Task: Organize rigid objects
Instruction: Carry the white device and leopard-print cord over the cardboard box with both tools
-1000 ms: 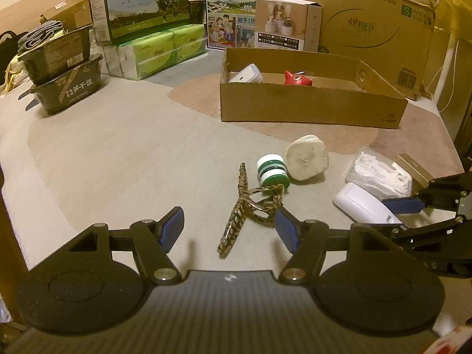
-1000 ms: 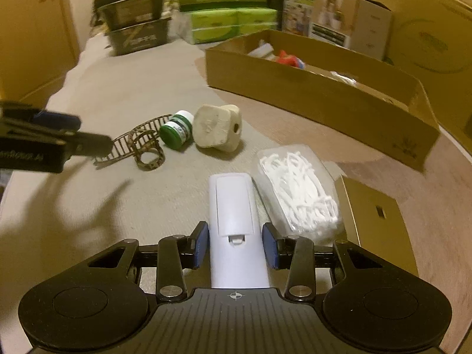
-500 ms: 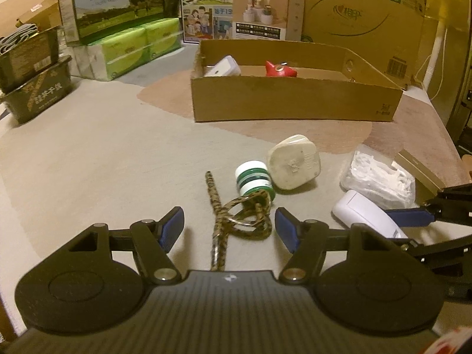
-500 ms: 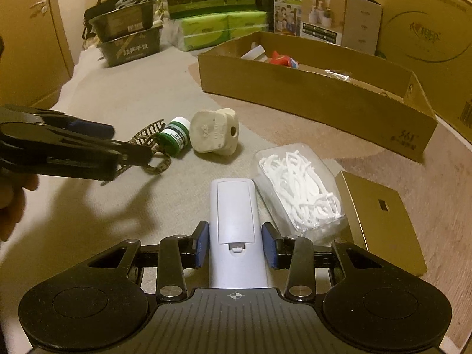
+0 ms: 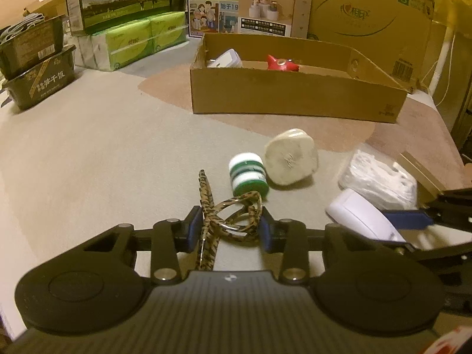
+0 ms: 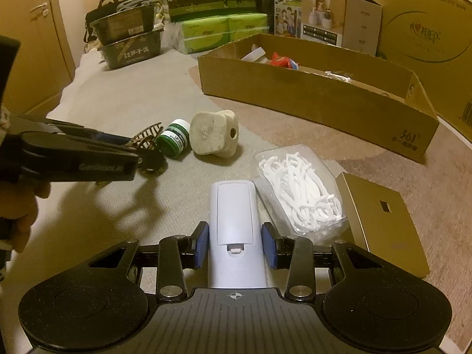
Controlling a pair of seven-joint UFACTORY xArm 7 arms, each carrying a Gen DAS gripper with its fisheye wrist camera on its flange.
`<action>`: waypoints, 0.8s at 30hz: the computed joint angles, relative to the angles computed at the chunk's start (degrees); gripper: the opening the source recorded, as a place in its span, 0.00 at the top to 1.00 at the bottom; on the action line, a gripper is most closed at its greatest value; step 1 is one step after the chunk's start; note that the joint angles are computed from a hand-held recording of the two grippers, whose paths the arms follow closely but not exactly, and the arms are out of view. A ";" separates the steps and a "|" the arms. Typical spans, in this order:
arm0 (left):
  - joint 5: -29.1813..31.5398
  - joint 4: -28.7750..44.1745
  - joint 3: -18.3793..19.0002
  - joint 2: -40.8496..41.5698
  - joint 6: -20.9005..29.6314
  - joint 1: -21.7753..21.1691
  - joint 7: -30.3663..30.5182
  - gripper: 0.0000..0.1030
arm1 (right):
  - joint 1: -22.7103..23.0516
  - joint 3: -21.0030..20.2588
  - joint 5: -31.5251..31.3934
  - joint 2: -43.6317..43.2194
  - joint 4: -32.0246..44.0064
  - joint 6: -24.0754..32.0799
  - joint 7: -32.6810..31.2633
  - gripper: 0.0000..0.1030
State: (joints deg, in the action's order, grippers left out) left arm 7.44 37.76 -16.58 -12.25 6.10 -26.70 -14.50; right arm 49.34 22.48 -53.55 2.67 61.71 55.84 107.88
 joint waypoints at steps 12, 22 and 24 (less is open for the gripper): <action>-6.69 -6.14 2.27 -11.45 5.32 -5.47 2.93 0.65 | 2.00 1.33 0.64 -0.99 1.60 4.75 2.84 0.63; -7.89 -6.09 0.74 -16.56 7.09 -6.99 2.52 0.65 | 2.97 4.45 0.92 -4.61 2.54 12.85 6.23 0.63; -7.99 -5.61 0.49 -16.76 7.32 -7.42 2.48 0.65 | 2.95 5.09 1.45 -5.49 2.35 14.40 6.78 0.63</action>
State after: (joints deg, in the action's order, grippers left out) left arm -0.55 32.15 -16.09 -29.01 13.42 -34.12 -12.02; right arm 52.28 27.57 -52.10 -2.82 64.07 70.24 114.66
